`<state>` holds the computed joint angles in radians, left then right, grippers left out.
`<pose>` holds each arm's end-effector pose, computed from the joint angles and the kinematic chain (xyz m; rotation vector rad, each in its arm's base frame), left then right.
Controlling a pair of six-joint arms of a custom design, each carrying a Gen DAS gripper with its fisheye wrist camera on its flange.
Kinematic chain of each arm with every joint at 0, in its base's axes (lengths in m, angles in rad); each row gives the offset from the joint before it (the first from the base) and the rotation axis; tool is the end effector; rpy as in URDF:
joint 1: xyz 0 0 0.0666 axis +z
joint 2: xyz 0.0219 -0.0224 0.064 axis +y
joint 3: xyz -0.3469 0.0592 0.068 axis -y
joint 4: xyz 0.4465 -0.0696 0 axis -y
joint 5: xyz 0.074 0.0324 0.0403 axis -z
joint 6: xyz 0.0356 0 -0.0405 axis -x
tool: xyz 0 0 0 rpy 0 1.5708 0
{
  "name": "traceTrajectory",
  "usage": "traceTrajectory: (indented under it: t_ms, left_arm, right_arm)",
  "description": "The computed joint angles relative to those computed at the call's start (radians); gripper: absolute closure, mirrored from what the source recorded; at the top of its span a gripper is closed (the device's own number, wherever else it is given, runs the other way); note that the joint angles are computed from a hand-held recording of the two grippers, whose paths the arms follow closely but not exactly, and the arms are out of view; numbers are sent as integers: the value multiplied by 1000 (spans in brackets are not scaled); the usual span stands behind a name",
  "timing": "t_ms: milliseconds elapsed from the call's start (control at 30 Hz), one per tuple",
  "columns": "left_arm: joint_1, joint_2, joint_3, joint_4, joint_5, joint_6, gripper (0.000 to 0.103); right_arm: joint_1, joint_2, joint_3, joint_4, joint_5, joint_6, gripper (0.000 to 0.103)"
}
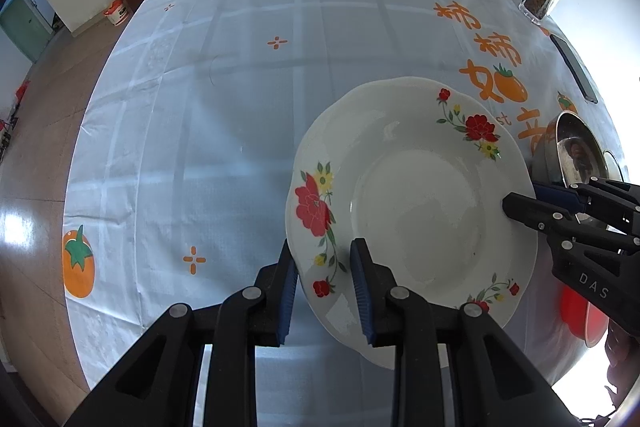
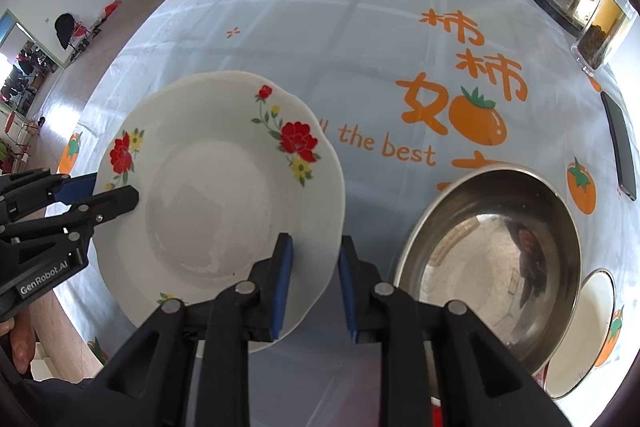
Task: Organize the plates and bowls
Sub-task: 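Carry the white red-flower plate with both grippers and lower it onto the plate stack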
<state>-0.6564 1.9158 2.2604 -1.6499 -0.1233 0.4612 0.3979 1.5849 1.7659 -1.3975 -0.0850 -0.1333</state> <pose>0.5189 -0.3947 0.4793 0.2544 2.8399 -0.0526 0.5261 0.2240 0.4541 -0.3921 2.7841 0.2475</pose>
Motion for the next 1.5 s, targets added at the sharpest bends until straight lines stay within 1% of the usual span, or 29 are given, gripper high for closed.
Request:
traceTrajectory:
  t_ms: [267,500,533,600,967,1333,1500]
  left_arm:
    - [0,-1,-2,1,0,1,74]
    - [4,-1,-10,-3,-1,6,74]
    - [7,-1,-14,-6,10,10,75]
    - [6,-7,-27,4,6,7,75]
    - [5,-9,-31,6,2,5,75]
    - [11,-29,-63,34,12,7,75]
    - [14,-26,-60,35,19,12,75]
  right_arm:
    - [0,0,-1,2,1,1,80]
    - [13,1,-1,4,38,20,80]
    - [14,2,-1,3,41,23,80]
    - [15,1,0,2,48,27,80]
    - [15,1,1,3,50,26,80]
    - [16,5,6,2,60,32,80]
    - [21,8,11,-1,74,39,80]
